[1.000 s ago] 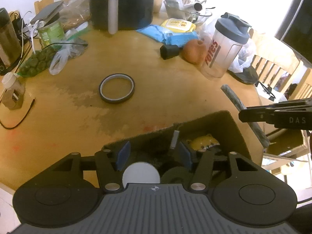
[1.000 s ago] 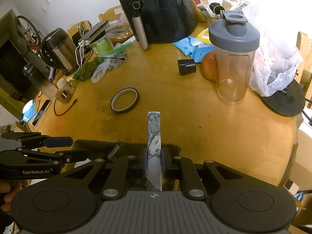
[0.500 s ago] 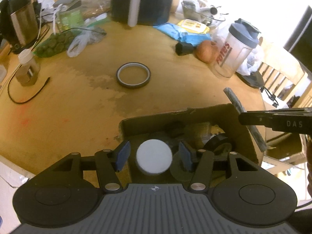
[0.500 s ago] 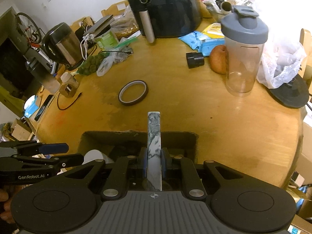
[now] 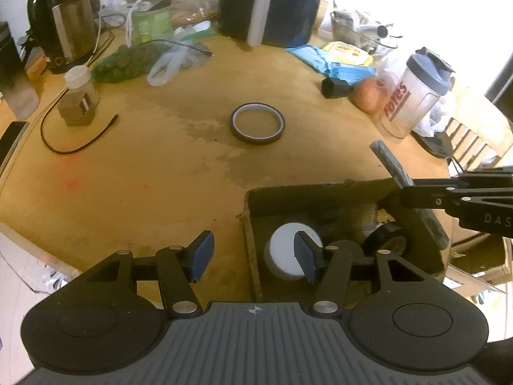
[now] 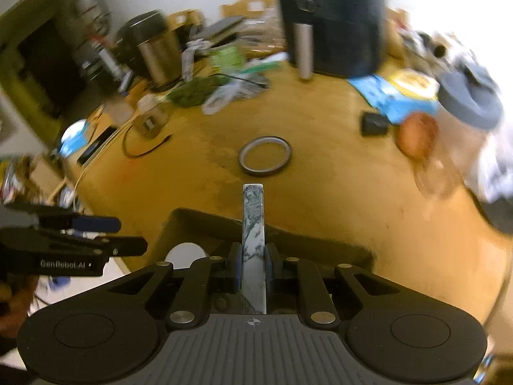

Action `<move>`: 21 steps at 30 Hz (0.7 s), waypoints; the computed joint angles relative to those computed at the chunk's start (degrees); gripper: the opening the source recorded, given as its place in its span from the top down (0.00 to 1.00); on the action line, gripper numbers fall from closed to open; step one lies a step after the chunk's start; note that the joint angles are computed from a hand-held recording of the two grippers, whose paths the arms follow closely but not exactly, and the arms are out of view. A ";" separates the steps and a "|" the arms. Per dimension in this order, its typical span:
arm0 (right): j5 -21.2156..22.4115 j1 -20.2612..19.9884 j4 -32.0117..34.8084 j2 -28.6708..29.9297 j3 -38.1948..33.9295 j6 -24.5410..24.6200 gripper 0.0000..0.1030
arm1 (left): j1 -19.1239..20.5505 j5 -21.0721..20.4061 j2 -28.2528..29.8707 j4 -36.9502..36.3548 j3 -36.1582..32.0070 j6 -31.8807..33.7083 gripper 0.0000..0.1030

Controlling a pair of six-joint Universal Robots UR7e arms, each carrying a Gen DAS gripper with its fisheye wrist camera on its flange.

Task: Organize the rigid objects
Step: 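Lower the marble strip into the box and open the right gripper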

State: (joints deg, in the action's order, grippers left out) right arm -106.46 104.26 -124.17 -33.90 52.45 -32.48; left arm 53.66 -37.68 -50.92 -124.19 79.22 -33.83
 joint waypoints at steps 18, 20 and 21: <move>0.85 -0.13 8.86 3.88 -8.38 -12.00 0.08 | -1.26 1.87 -0.13 2.75 0.35 -8.15 0.47; 0.53 -0.28 8.37 3.65 -7.87 -10.90 0.05 | -1.35 1.94 0.57 4.18 -0.74 -9.17 0.47; 0.41 -0.33 8.06 3.49 -7.56 -10.40 0.05 | -1.43 2.09 0.87 4.89 -1.16 -9.61 0.47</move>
State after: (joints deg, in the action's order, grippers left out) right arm -106.06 103.93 -116.11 -30.41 44.89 -42.88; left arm 52.23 -35.59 -50.05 -119.30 78.06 -43.43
